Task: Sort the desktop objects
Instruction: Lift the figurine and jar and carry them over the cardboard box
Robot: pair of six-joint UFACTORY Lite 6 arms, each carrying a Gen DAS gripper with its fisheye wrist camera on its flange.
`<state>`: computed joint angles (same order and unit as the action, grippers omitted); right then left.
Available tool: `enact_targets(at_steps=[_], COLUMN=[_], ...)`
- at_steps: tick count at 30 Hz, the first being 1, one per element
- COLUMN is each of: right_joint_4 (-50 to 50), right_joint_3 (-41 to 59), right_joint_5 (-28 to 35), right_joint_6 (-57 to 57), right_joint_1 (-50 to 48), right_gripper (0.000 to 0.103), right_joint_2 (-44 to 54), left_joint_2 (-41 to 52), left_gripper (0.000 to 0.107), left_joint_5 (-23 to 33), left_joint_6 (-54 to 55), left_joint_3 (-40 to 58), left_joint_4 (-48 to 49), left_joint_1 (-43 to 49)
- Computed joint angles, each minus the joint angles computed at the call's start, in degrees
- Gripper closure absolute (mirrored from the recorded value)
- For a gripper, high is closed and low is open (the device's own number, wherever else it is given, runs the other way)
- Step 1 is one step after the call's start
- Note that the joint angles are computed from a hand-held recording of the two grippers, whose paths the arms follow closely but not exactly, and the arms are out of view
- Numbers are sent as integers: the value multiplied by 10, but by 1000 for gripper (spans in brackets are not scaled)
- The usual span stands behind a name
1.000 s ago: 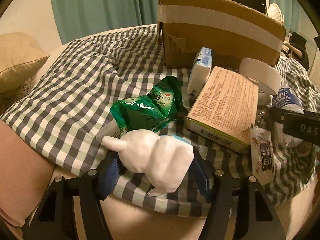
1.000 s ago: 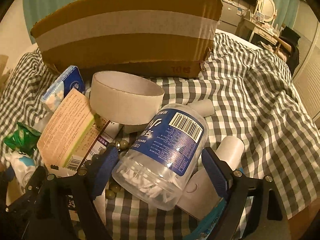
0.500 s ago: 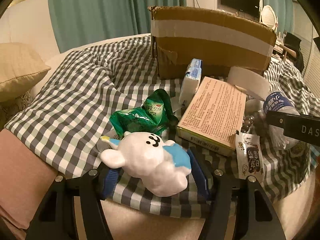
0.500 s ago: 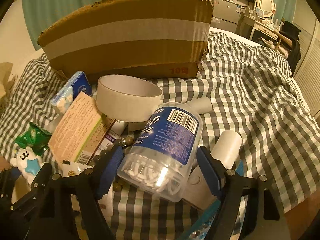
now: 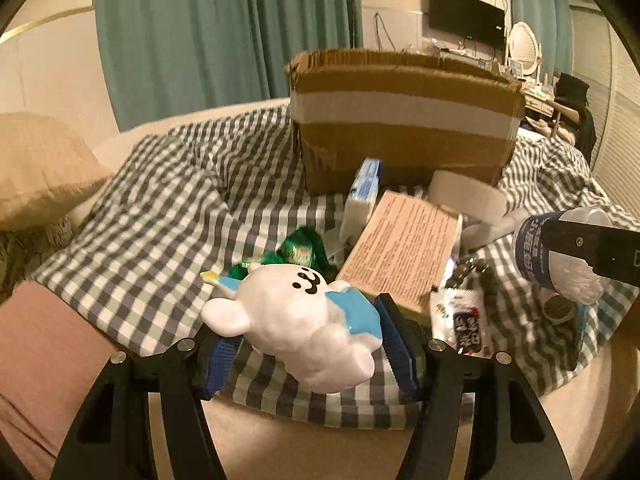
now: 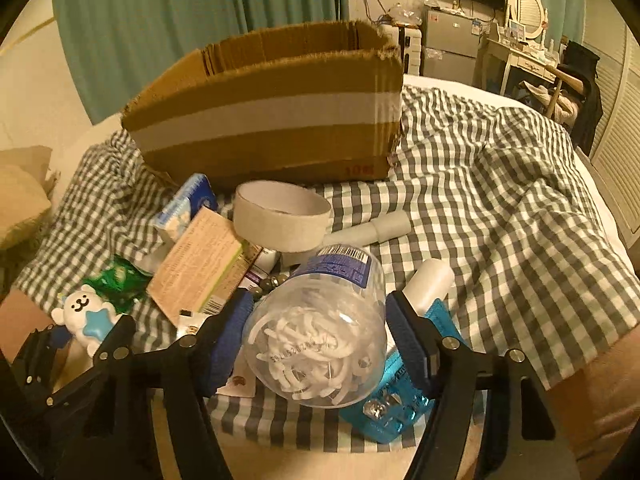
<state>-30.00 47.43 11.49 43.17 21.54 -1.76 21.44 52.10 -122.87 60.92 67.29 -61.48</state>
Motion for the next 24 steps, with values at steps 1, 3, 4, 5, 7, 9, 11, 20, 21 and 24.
enact_targets(at_steps=[1,3,4,5,7,9,11,20,21,24], right_joint_4=[20,50,64,74,121,173,224,425,440,491], right_joint_3=[-4,-11,-17,-21,-26,-32,-36,-19,-14,9], right_joint_5=[-4,-2,-1,-1,-1,1,3,22,25,37], right_joint_6=[-21,-49,-64,-73,-122,-173,-225,-434,-451,-509], right_joint_1=[-3,-3,-3,-5,-10,-18,-26,-57,-59,-67], right_gripper=[35,35,35,35,36,36,36,36,36,36], right_joint_2=[-6,-26,-38,-46,-62,-79,-95,-127,-126,-120], left_joint_2=[-1,-4,-6,-10,-11,-11,-7,-2,0,1], left_gripper=[41,41,41,41,41,41,41,41,41,41], left_joint_5=[4,15,18,19,25,29,36,47,49,48], left_joint_6=[5,11,16,18,19,26,30,78,86,109], left_joint_3=[3,11,15,17,26,36,50,110,121,143], left_joint_4=[0,-2,-3,-3,-3,-4,-4,-1,0,10], left_joint_1=[-2,-8,-9,-8,-13,-16,-22,-20,-18,-8])
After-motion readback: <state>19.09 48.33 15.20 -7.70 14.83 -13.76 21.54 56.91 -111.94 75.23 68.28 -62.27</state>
